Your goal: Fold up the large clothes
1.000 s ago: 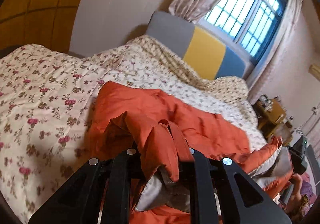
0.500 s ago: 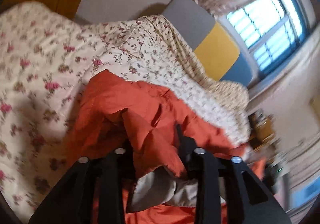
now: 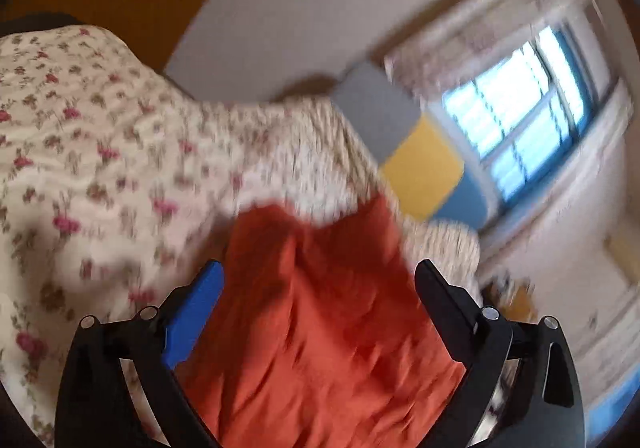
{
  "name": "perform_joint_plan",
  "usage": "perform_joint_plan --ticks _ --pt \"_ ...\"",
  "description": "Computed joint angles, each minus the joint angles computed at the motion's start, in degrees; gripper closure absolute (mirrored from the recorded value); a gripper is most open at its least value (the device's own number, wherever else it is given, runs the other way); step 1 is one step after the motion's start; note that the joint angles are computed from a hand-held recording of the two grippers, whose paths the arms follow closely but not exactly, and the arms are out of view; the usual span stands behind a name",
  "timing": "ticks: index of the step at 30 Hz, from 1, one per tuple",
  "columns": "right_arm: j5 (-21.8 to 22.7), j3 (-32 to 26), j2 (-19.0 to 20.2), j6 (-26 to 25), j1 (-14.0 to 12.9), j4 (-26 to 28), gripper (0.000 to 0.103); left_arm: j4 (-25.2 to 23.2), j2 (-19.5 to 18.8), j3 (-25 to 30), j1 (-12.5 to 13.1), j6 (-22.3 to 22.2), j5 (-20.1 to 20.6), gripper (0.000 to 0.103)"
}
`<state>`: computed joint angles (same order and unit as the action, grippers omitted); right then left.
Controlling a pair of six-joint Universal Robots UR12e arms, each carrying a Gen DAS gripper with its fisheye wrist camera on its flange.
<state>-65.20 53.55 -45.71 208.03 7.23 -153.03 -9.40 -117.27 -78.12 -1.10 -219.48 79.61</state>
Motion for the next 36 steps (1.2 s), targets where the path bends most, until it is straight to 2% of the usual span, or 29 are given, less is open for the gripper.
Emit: perform_joint_plan --ticks 2,4,6,7,8,9,10,11,14,16,20,24,28,31,33,34,35,36 --pt "2.6 0.6 0.0 -3.3 0.1 2.4 0.007 -1.3 0.2 -1.7 -0.3 2.3 -3.0 0.007" --pt "6.4 0.3 0.7 -3.9 0.0 5.2 0.007 -0.8 0.2 -3.4 -0.5 2.2 -4.9 0.003" --pt "8.8 0.2 1.6 -1.0 -0.1 3.4 0.006 -1.0 -0.2 -4.0 -1.4 3.3 -2.5 0.003" --pt "9.1 0.1 2.0 0.2 0.0 1.7 0.011 -1.2 -0.5 -3.8 -1.5 3.9 -1.9 0.003" --pt "9.5 -0.3 2.4 0.5 0.1 1.1 0.024 -2.0 -0.8 -3.5 -1.8 4.6 -1.3 0.003" --pt "11.0 -1.4 3.1 1.0 0.2 1.4 0.027 -3.7 -1.0 -2.8 -2.2 5.4 -0.2 0.003" --pt "10.8 -1.8 3.3 1.9 0.4 2.1 0.037 -5.5 -1.1 -2.1 -2.5 6.1 0.4 0.007" --pt "11.2 -1.9 3.4 2.2 0.6 2.2 0.049 -7.1 -1.3 -1.5 -2.6 6.7 0.4 0.019" --pt "14.6 -1.0 3.3 5.4 0.1 -0.4 0.066 -9.1 -1.2 -1.1 -2.6 8.1 -2.6 0.044" --pt "17.1 1.2 2.5 7.5 -0.4 -3.5 0.069 -9.3 -0.8 -1.9 -2.5 8.9 -5.0 0.055" --pt "18.0 5.5 -0.2 6.9 -0.9 -4.5 0.07 -9.6 1.1 -4.6 -2.7 10.1 -7.4 0.063" --pt "18.7 10.0 -3.0 7.9 -1.5 -5.6 0.07 -9.0 3.2 -7.4 -3.0 10.0 -9.5 0.063" --pt "19.0 15.2 -6.8 5.9 -2.4 -4.9 0.07 -8.5 5.7 -10.8 -3.7 10.8 -11.8 0.063" --pt "18.4 19.1 -9.5 4.4 -3.1 -4.2 0.065 -8.9 7.1 -12.7 -4.4 11.9 -11.0 0.061" --pt "16.0 21.2 -11.4 3.4 -3.1 -3.1 0.055 -9.9 7.7 -13.1 -5.0 11.7 -7.7 0.057" --pt "13.9 21.6 -12.1 3.0 -2.9 -2.6 0.044 -9.0 8.1 -13.7 -5.1 10.4 -6.5 0.057" --pt "9.5 22.4 -13.3 2.1 -2.6 -2.1 0.036 -7.1 8.6 -14.6 -5.1 8.5 -5.3 0.057" --pt "4.8 23.0 -14.4 1.3 -2.1 -2.3 0.035 -5.5 9.1 -15.3 -5.2 6.9 -3.7 0.057"
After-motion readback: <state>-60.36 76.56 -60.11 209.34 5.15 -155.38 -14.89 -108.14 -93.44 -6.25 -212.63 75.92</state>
